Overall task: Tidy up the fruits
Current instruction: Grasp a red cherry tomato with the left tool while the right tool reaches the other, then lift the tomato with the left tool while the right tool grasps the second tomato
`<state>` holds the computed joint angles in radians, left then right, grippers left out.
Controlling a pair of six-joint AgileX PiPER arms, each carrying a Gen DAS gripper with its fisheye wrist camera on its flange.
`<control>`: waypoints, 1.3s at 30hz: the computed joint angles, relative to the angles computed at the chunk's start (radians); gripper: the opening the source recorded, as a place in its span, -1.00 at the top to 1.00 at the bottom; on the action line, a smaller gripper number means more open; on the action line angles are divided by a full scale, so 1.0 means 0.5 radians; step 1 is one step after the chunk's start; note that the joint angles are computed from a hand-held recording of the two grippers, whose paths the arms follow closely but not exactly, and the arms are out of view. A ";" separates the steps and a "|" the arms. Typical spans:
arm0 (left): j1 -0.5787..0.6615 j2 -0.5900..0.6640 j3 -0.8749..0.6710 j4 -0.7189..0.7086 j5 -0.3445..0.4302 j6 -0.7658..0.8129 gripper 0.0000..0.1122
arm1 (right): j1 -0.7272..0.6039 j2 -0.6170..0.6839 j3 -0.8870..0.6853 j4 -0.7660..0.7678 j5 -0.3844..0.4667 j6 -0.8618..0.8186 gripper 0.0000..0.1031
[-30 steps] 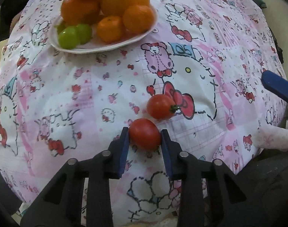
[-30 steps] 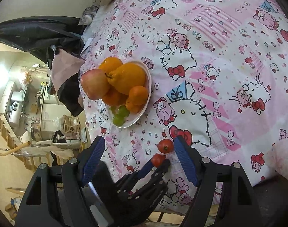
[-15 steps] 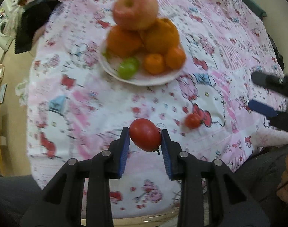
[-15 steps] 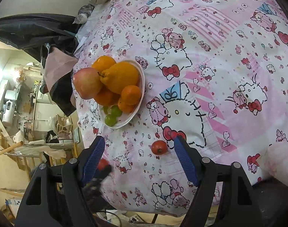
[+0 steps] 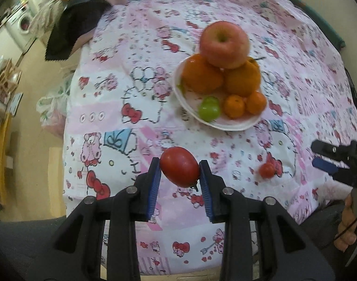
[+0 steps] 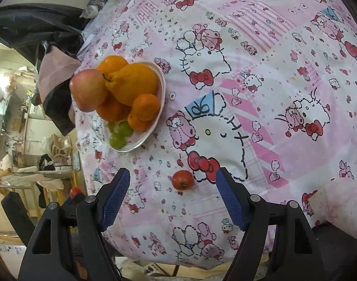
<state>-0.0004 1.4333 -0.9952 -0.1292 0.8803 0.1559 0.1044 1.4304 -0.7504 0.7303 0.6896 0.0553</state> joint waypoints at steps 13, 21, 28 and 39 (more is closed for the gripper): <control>0.236 0.107 -0.126 -0.252 0.057 0.087 0.49 | 0.394 0.449 -0.311 -0.540 0.029 0.368 -0.49; 0.229 0.094 -0.142 -0.274 0.120 0.136 0.49 | 0.689 0.676 -0.501 -1.058 0.080 0.643 -0.12; 0.159 0.054 -0.109 -0.277 0.117 0.182 0.49 | 0.747 0.728 -0.527 -1.188 0.036 0.682 0.34; 0.109 0.030 -0.046 -0.222 0.023 0.182 0.49 | 0.729 0.557 -0.454 -1.114 -0.038 0.633 0.35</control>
